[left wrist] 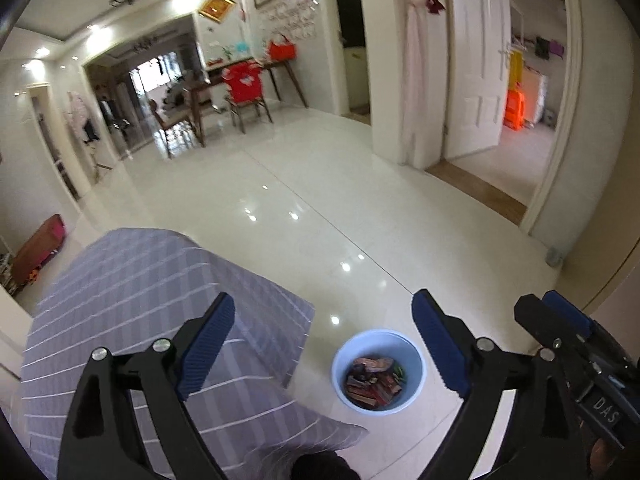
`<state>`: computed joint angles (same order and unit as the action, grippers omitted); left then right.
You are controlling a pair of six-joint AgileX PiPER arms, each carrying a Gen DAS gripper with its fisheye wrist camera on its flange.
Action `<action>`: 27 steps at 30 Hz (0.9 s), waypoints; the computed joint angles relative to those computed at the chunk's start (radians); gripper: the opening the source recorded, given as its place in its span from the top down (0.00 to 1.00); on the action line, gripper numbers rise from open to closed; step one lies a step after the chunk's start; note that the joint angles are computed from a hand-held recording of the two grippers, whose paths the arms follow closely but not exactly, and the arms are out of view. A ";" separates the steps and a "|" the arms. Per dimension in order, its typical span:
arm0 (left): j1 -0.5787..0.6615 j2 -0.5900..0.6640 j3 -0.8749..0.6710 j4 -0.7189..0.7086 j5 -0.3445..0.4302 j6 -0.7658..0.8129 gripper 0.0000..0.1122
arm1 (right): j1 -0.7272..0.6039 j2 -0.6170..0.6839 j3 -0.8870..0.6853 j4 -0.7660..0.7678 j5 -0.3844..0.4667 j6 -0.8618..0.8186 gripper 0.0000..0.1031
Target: Collect trash
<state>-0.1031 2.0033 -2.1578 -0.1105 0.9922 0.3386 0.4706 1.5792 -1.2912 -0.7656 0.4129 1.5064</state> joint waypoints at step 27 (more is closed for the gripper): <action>0.389 -0.532 0.260 -0.298 -0.027 0.208 0.16 | 0.500 -0.056 -0.433 -0.228 0.524 -0.214 0.12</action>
<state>0.2858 1.4713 -1.8973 -0.4088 0.9652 0.5467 0.9704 1.5230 -1.7243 -0.9938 0.9364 1.2928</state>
